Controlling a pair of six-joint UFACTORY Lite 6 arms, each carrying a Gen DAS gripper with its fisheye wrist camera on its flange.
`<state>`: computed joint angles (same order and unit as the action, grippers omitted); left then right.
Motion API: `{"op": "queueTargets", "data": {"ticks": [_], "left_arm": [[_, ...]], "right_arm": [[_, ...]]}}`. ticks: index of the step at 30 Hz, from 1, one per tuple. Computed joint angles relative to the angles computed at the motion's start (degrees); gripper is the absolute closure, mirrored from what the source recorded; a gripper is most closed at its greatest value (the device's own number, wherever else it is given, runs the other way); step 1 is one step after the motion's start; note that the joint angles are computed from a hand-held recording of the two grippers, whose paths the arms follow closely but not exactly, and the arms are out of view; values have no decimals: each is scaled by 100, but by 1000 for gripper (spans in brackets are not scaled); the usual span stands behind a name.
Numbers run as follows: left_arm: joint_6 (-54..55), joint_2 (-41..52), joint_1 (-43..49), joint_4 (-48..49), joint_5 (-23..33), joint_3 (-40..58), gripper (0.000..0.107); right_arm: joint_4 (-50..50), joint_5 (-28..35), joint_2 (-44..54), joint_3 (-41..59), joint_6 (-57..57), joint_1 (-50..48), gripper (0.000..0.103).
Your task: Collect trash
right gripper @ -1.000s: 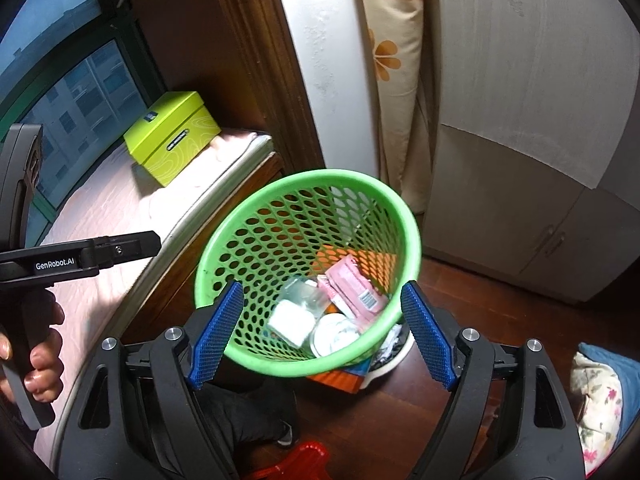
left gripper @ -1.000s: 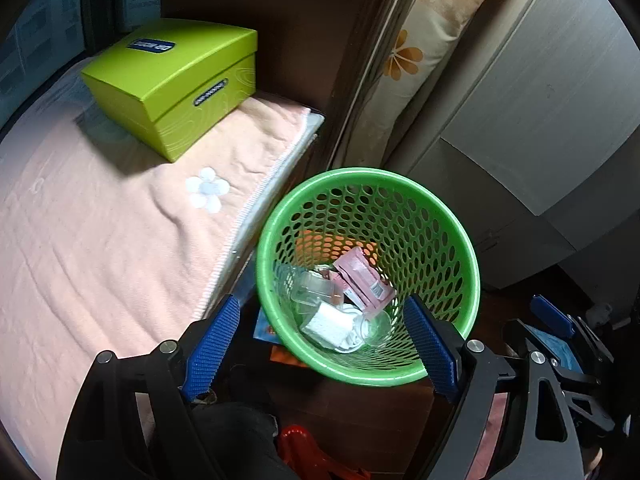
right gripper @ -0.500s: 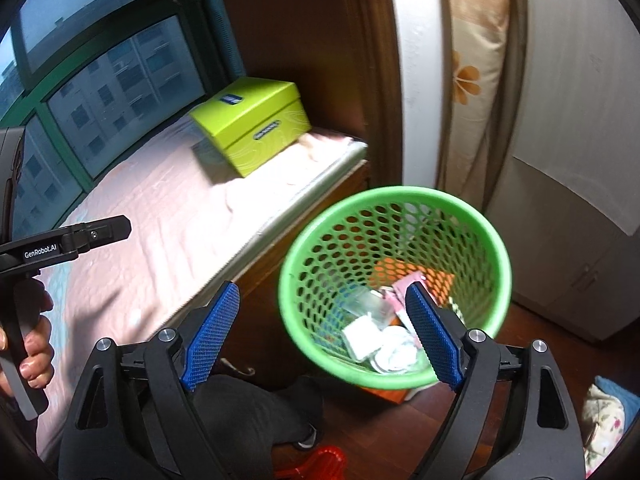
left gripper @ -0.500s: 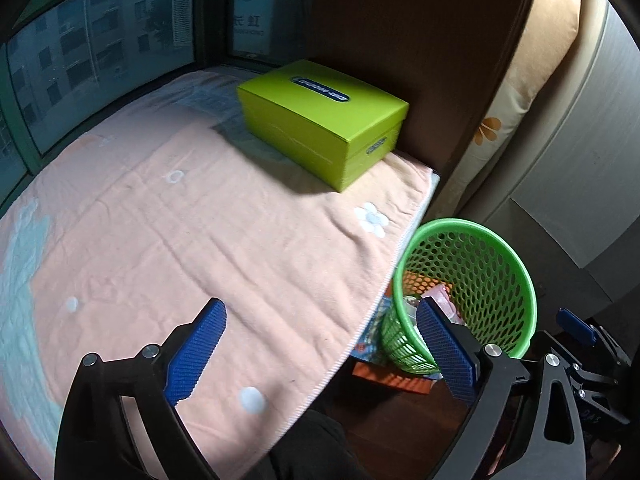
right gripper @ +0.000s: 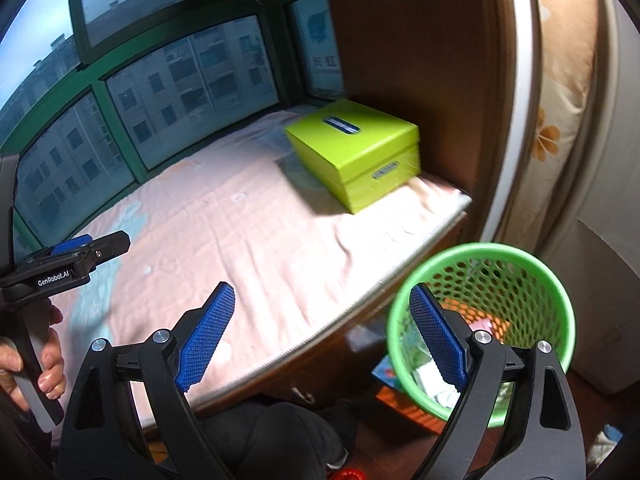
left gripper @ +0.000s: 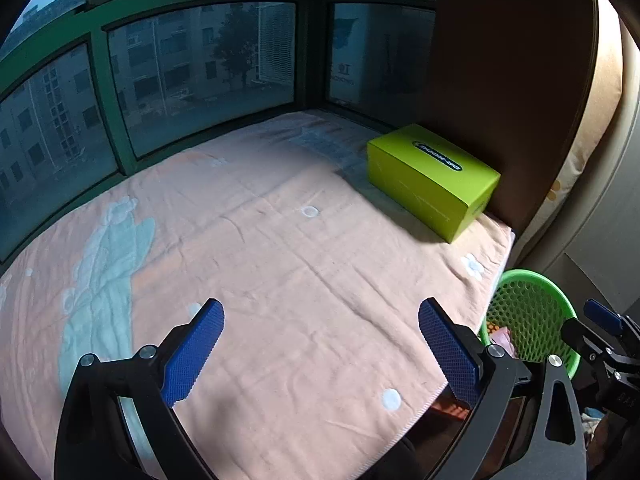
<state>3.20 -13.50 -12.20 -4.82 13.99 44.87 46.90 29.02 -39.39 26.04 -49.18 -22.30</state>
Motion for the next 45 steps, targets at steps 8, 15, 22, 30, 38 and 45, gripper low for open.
{"op": "queueTargets", "data": {"ticks": [8, 15, 22, 30, 38, 45], "left_arm": [[461, -541, 870, -32, -165, -225, 12], [2544, -738, 1687, -2208, 190, -319, 11], [3441, -985, 2149, -2918, 266, -535, 11], [4140, -1077, 2608, -3454, 409, -620, 11], [4115, -1338, 2696, -3340, 374, -762, 11], [3475, -1607, 2543, -2670, 281, -888, 11]], "right_arm": [[-1617, -953, 211, 338, 2326, 1648, 12], [-3113, -1306, 394, 454, 4114, 2465, 11], [-4472, -1466, 542, 609, 5584, 2990, 10], [-5986, -1513, 664, 691, 7181, 3461, 10], [-6513, -1585, 684, 664, 7807, 3626, 7], [-6457, -1612, 759, 678, 7783, 3671, 7]]}}
